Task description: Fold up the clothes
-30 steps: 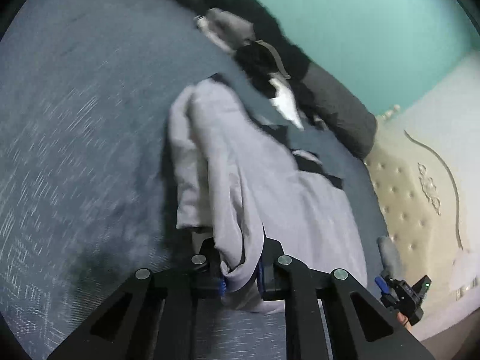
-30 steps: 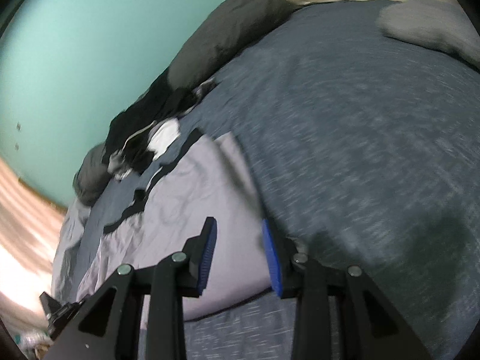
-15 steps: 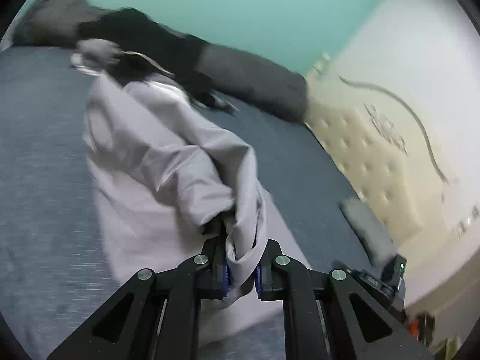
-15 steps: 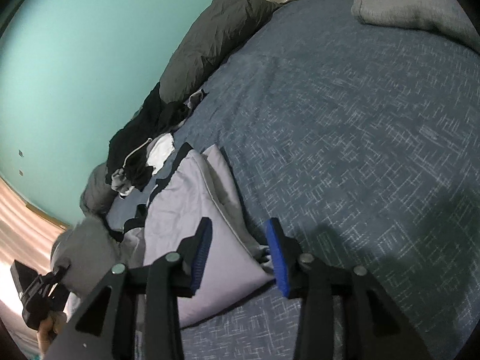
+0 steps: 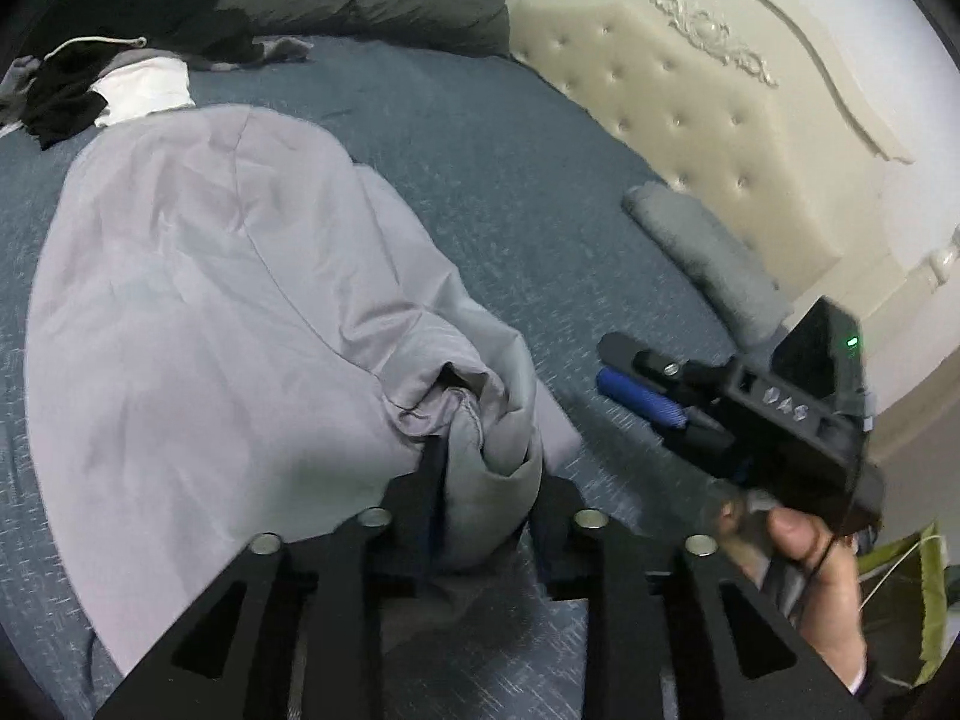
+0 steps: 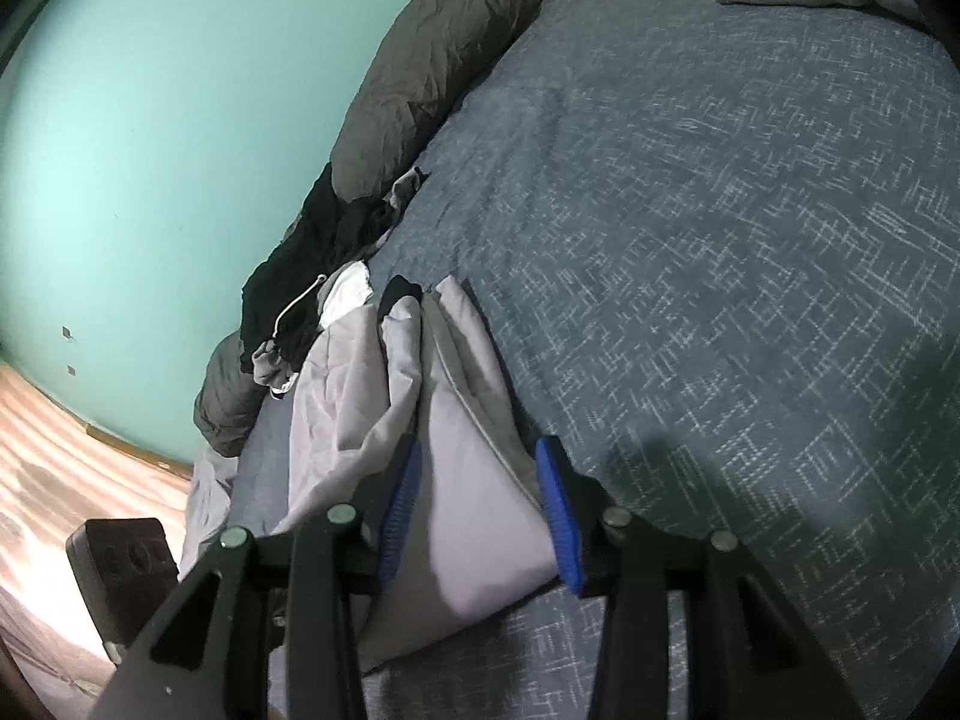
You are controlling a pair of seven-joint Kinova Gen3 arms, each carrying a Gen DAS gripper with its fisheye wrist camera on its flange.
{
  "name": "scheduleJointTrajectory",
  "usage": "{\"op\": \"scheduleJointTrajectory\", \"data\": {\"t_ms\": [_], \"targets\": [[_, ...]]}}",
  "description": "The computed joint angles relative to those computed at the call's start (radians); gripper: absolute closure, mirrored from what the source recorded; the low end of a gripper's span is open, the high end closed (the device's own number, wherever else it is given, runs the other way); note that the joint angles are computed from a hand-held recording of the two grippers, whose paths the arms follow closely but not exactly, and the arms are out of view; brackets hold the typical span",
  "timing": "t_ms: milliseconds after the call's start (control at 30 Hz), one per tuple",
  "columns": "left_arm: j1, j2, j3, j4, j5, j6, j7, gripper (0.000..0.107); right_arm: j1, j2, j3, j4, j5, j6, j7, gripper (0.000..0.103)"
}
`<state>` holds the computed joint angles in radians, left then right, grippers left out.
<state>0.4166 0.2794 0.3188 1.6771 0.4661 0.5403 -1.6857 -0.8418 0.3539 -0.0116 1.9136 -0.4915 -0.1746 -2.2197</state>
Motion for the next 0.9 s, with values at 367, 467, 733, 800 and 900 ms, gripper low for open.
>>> {"op": "scheduleJointTrajectory", "data": {"t_ms": [367, 467, 733, 800, 900], "targets": [[-0.027, -0.152, -0.097, 0.050, -0.134, 0.069, 0.075, 0.058, 0.161, 0.016, -0.204, -0.018, 0.181, -0.059, -0.095, 0.060], [-0.035, -0.161, -0.109, 0.086, -0.178, 0.061, 0.105, 0.058, 0.201, 0.025, -0.258, -0.040, 0.255, -0.049, -0.125, 0.058], [-0.055, -0.148, -0.094, 0.163, -0.139, 0.012, 0.080, 0.058, 0.292, 0.084, -0.398, -0.127, 0.411, 0.059, -0.176, 0.058], [-0.052, -0.145, -0.089, 0.172, -0.136, 0.002, 0.082, 0.058, 0.323, 0.102, -0.436, -0.127, 0.424, 0.049, -0.183, 0.061], [-0.049, -0.139, -0.083, 0.180, -0.128, -0.009, 0.080, 0.058, 0.385, 0.132, -0.507, -0.107, 0.454, 0.002, -0.218, 0.084]]}}
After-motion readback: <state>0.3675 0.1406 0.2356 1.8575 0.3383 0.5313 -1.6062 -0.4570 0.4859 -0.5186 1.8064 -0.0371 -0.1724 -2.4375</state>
